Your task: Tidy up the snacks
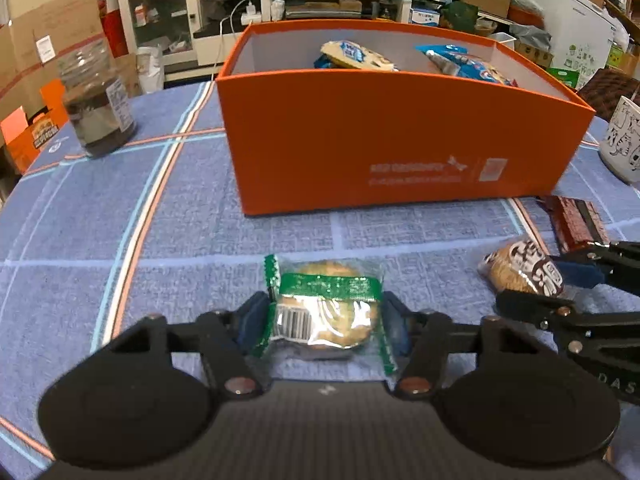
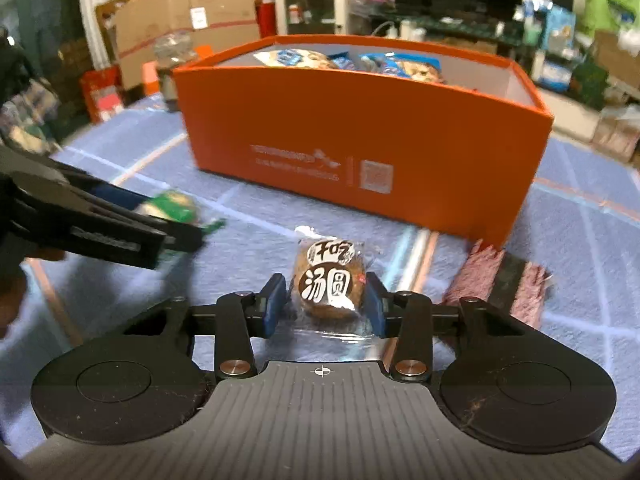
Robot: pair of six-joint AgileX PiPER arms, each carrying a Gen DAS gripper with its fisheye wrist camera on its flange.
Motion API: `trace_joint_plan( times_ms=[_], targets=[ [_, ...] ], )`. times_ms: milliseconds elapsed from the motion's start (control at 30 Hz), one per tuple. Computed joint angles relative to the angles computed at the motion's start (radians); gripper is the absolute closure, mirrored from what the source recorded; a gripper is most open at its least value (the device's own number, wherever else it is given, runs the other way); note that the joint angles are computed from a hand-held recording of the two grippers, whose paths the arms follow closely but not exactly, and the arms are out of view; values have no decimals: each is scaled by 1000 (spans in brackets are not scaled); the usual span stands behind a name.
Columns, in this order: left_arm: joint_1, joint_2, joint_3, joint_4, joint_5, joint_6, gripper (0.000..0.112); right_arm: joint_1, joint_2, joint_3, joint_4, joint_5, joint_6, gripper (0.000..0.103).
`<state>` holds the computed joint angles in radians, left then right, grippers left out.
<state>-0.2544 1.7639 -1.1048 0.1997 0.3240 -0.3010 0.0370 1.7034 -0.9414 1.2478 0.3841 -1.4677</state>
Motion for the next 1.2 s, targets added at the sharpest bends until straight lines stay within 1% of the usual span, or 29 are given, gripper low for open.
trace_joint_plan(
  times_ms=[33, 67, 133, 167, 233, 300, 333, 400, 433, 467, 567, 600, 633, 667, 700, 733, 767, 800, 833, 867, 900, 933, 967, 1000, 1033, 1067, 1133, 1167, 1200],
  targets=[
    [-1, -17, 8, -43, 14, 27, 54, 2, -16, 13, -2, -4, -8, 78],
    [6, -34, 18, -125, 20, 94, 54, -1, -43, 36, 3, -5, -26, 78],
    [20, -91, 56, -299, 14, 245, 54, -31, -97, 75, 36, 26, -69, 79],
    [21, -133, 83, -337, 7, 273, 54, -55, -128, 95, 56, 47, -92, 79],
    [18, -185, 97, -364, 5, 300, 54, -96, -172, 117, 75, 79, -108, 79],
    [22, -199, 45, -370, 34, 309, 54, -135, -192, 101, 81, 118, -94, 79],
    [27, -186, -8, -377, 54, 312, 54, -144, -194, 85, 91, 123, -94, 79],
    [27, -138, -132, -321, 92, 241, 54, -149, -180, 22, 122, 111, -84, 79],
    [28, -110, -195, -309, 100, 227, 54, -151, -161, -22, 138, 115, -78, 86],
    [31, -75, -264, -311, 107, 228, 54, -148, -136, -76, 144, 115, -64, 89],
    [43, 70, -495, -337, 169, 244, 53, -117, -26, -254, 141, 71, -3, 89],
    [44, 120, -561, -324, 195, 233, 53, -105, 21, -306, 154, 53, 1, 89],
    [40, 178, -642, -281, 243, 195, 53, -99, 62, -350, 163, 44, 11, 89],
    [36, 214, -682, -249, 266, 165, 53, -100, 104, -394, 145, 43, 61, 89],
    [40, 220, -682, -257, 271, 172, 53, -109, 126, -424, 114, 62, 130, 90],
    [47, 202, -642, -289, 247, 207, 53, -124, 140, -442, 109, 98, 160, 89],
    [50, 173, -582, -294, 210, 212, 53, -134, 135, -444, 111, 123, 149, 89],
    [55, 145, -533, -310, 185, 228, 53, -132, 115, -423, 117, 109, 111, 83],
    [65, 100, -454, -359, 141, 277, 53, -128, 78, -379, 129, 82, 51, 60],
    [72, 62, -391, -392, 119, 308, 53, -129, 51, -341, 138, 72, 8, 45],
    [83, 19, -321, -432, 100, 351, 53, -134, 19, -288, 160, 61, -41, 18],
    [90, -27, -243, -467, 81, 389, 52, -139, -6, -244, 177, 47, -74, 8],
    [95, -59, -188, -485, 73, 410, 52, -147, -32, -191, 176, 38, -97, 8],
    [99, -89, -132, -499, 69, 429, 52, -153, -43, -159, 134, 37, -83, 9],
    [104, -113, -74, -515, 67, 443, 52, -154, -46, -125, 83, 32, -59, 14],
    [108, -123, -35, -525, 69, 450, 52, -150, -42, -101, 57, 20, -46, 17],
    [116, -117, 26, -545, 71, 456, 52, -133, -12, -72, 10, -2, -20, 31],
    [118, -102, 42, -540, 73, 435, 52, -122, 6, -66, 21, -14, -51, 33],
    [120, -87, 51, -547, 69, 435, 52, -106, 17, -60, 56, -46, -102, 33]
  ],
)
